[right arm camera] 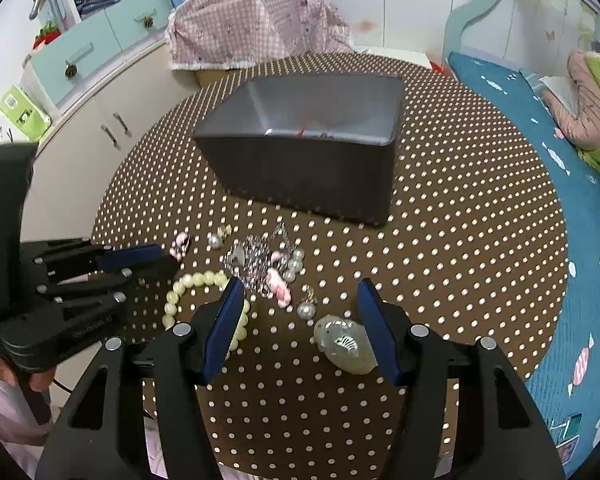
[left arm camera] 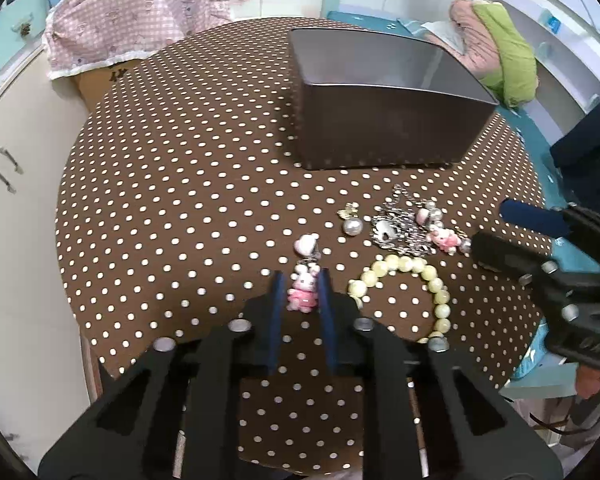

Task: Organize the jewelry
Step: 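Return both tools to the table and grasp the pink charm with the left tool, then carry the pink charm into the grey box and open the left tool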

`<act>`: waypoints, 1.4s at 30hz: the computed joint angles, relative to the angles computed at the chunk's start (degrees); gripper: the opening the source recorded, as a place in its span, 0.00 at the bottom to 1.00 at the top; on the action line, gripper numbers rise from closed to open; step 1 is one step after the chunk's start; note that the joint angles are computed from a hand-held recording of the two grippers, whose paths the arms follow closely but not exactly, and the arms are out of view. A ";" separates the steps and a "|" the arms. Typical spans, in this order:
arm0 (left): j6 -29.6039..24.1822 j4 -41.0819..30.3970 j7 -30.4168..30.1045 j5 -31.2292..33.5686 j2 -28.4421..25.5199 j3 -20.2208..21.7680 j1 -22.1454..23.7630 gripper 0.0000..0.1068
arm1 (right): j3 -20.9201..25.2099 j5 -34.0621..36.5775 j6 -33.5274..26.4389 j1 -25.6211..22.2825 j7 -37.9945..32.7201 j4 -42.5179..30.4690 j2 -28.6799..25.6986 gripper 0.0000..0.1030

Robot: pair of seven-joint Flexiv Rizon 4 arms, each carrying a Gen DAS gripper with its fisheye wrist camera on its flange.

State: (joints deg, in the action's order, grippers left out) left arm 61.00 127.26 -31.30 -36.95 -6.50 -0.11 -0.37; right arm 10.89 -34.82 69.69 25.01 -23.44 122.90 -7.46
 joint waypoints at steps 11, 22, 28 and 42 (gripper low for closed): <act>-7.27 -0.96 4.87 -10.06 0.19 0.26 1.71 0.13 | 0.15 2.12 3.33 0.10 -3.05 1.04 -0.98 0.25; -9.18 -0.05 9.18 -16.97 1.76 1.47 1.92 0.13 | -1.69 -2.03 2.91 1.30 -4.95 -0.98 -3.54 0.09; -9.96 -1.35 9.25 -17.61 0.85 1.44 2.19 0.13 | -1.72 -1.56 3.61 1.14 -4.71 -0.15 -2.85 0.08; -9.55 -4.10 11.48 -21.14 0.43 -0.23 0.54 0.13 | -3.18 -5.46 12.49 -1.10 1.60 2.22 -0.03 0.08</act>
